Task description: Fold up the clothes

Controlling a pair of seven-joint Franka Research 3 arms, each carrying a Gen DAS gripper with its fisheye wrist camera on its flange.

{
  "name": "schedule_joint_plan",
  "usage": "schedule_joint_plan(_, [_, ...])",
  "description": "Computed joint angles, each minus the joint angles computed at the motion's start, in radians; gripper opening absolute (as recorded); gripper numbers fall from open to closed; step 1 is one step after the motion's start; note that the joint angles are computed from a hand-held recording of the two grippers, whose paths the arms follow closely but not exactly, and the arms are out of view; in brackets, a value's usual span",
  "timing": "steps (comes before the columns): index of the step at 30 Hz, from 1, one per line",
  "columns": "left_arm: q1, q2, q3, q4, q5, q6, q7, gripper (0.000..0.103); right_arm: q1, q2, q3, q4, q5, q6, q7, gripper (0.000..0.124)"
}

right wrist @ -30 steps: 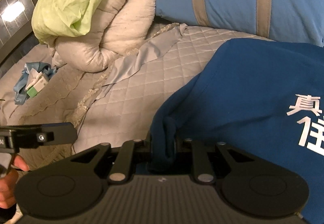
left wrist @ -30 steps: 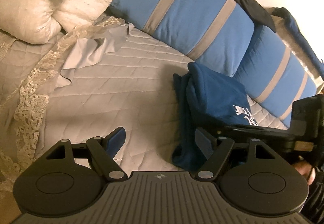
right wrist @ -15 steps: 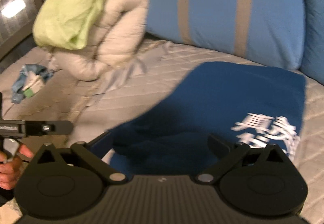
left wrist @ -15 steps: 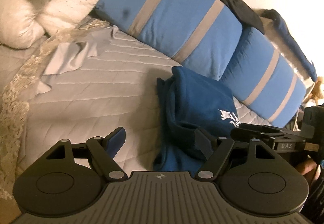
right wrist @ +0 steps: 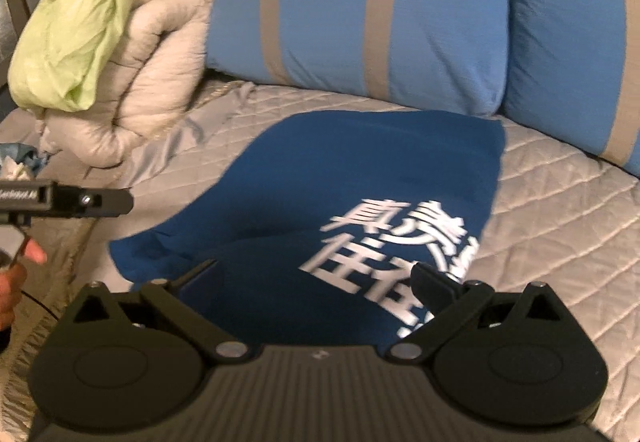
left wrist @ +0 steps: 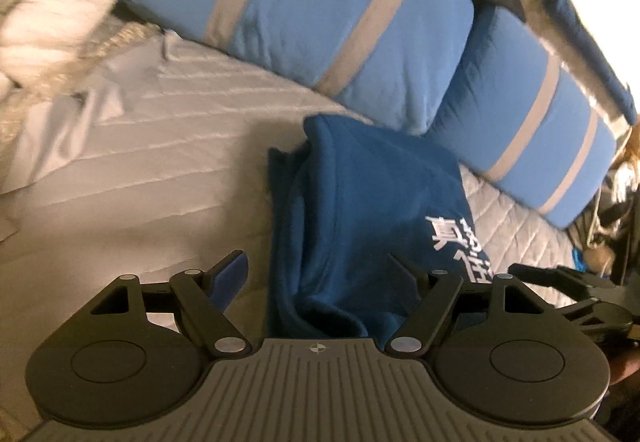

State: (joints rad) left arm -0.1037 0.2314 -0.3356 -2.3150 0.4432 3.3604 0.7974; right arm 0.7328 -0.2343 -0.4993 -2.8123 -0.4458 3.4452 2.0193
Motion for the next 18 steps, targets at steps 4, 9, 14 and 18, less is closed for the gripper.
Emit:
schedule_joint_plan(4, [0.257, 0.1, -0.269, 0.084, 0.073, -0.116, 0.041, 0.076, 0.022, -0.013, -0.067, -0.013, -0.026, 0.002, 0.013, 0.103])
schedule_joint_plan(9, [0.302, 0.169, -0.333, 0.145, 0.021, -0.218, 0.145, 0.075, 0.062, -0.019, -0.149, -0.024, -0.043, 0.008, 0.016, 0.103])
schedule_joint_plan(14, [0.442, 0.282, -0.483, 0.177, -0.104, -0.301, 0.272, 0.076, 0.13, -0.018, -0.262, -0.029, -0.087, 0.03, 0.051, 0.103])
schedule_joint_plan(18, [0.593, 0.396, -0.626, 0.154, -0.195, -0.263, 0.362, 0.076, 0.152, 0.004, -0.319, -0.027, -0.147, 0.063, 0.102, 0.103])
